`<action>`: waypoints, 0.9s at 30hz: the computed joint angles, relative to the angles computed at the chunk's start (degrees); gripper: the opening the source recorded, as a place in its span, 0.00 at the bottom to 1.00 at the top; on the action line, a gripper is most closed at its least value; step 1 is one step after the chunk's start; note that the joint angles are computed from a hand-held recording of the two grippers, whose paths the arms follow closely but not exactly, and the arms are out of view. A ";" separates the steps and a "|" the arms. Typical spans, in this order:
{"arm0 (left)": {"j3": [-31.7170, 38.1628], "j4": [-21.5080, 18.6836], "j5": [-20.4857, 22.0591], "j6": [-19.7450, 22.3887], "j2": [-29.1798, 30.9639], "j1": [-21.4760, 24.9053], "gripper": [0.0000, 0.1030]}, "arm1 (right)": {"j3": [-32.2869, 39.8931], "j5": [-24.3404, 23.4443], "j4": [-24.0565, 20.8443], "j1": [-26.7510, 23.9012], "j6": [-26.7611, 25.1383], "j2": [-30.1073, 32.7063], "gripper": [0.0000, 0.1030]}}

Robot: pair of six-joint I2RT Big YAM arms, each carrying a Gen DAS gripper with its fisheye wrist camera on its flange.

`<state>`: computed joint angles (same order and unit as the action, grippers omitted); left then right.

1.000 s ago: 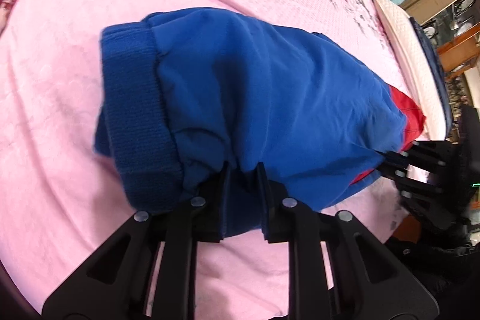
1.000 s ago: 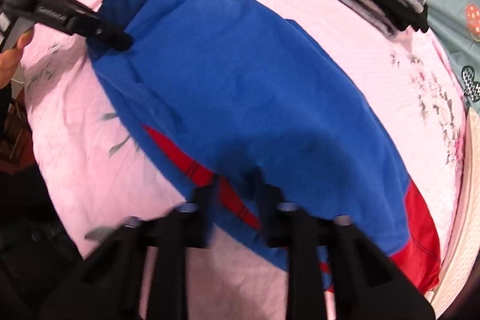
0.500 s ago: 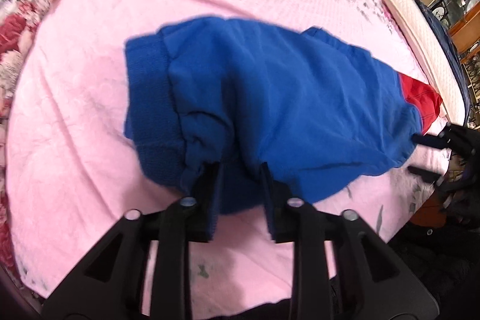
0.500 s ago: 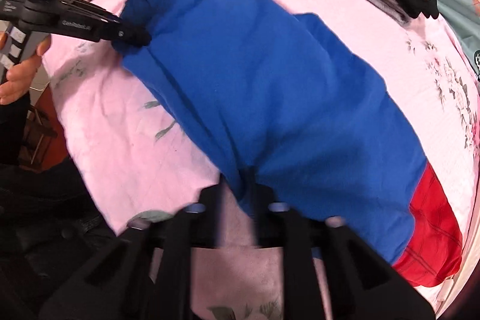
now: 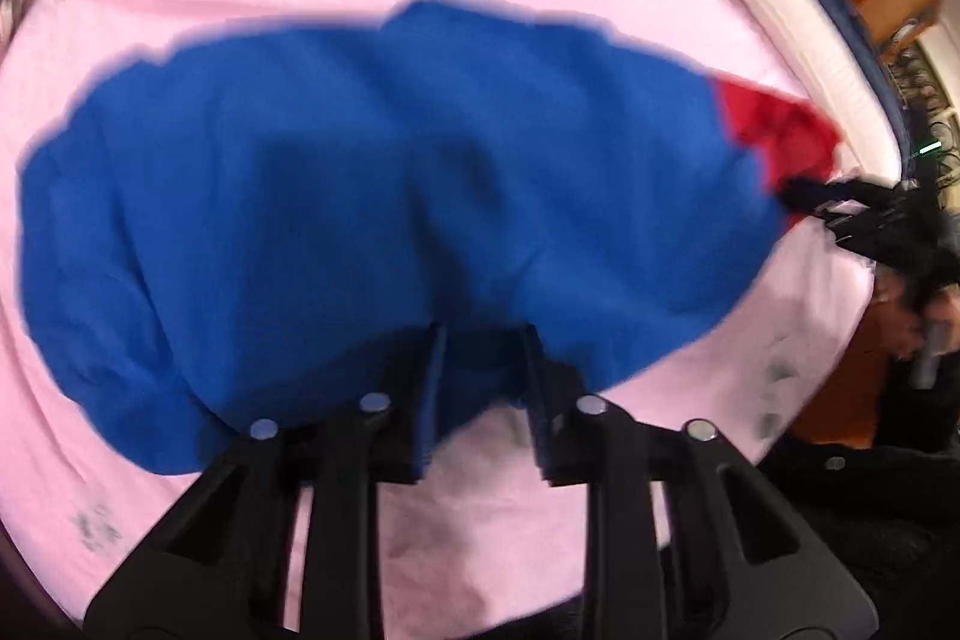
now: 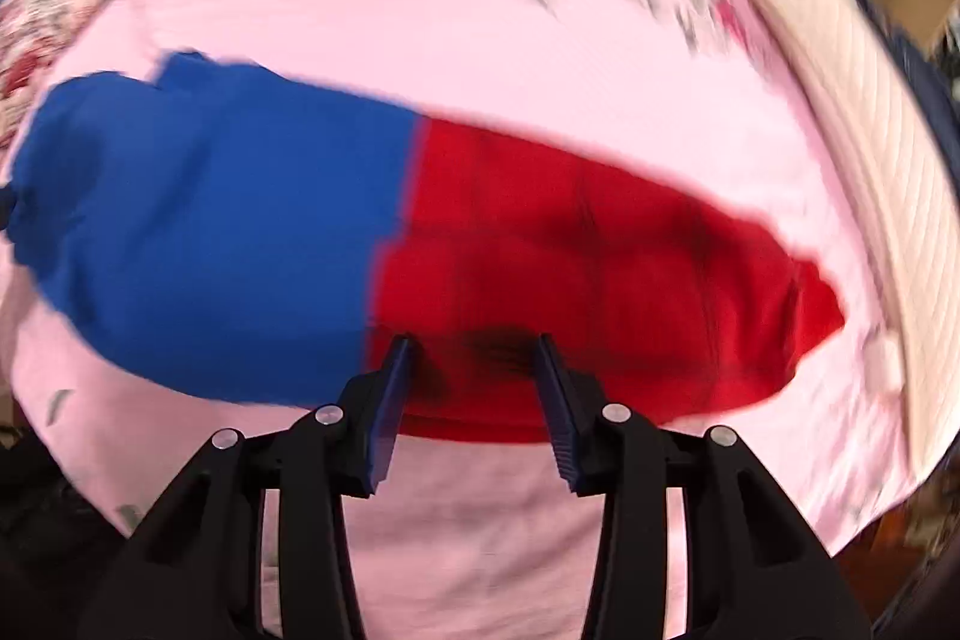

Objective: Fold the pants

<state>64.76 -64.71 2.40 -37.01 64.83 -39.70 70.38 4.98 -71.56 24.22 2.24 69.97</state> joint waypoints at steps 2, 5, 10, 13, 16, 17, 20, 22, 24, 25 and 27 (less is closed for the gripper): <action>-1.18 1.15 -0.11 -0.79 -1.51 -0.28 0.24 | -0.51 -1.33 0.46 -0.47 0.31 -0.42 0.43; -2.62 2.71 0.55 -2.55 -3.03 0.01 0.24 | 3.88 -1.08 -0.08 2.29 -0.76 0.44 0.43; -2.53 3.09 -0.30 -2.99 -2.99 -0.44 0.24 | 15.29 -8.45 2.48 9.91 -7.33 7.06 0.43; -2.57 3.33 -0.12 -2.53 -3.15 -0.58 0.24 | 21.69 -9.17 3.76 13.44 -12.33 13.81 0.42; -3.05 4.32 1.79 -2.12 -3.47 0.36 0.24 | 29.08 -7.79 1.40 15.84 -16.26 22.51 0.19; -3.32 4.74 2.70 -1.99 -3.64 0.80 0.24 | 32.10 -7.31 -0.44 16.24 -16.63 25.29 0.19; -3.98 5.77 4.90 -1.70 -4.05 1.89 0.24 | 36.66 -7.72 -3.52 16.27 -16.98 30.26 0.19; -4.16 6.04 5.37 -1.89 -4.16 1.92 0.24 | 38.64 -9.95 -5.81 15.85 -17.47 32.29 0.19; -4.45 6.10 5.53 -1.86 -4.39 1.89 0.24 | 38.81 -10.34 -7.07 15.79 -17.85 32.95 0.19; -4.45 6.03 5.58 -1.85 -4.45 1.88 0.24 | 38.68 -10.55 -7.46 15.71 -18.10 33.26 0.19; -4.24 5.80 5.73 -1.96 -4.32 1.82 0.24 | 38.13 -10.63 -7.00 15.64 -17.99 33.23 0.05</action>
<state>60.52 -58.91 8.13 -38.98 60.52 -37.88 108.52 -5.66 -78.57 39.86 -15.75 103.19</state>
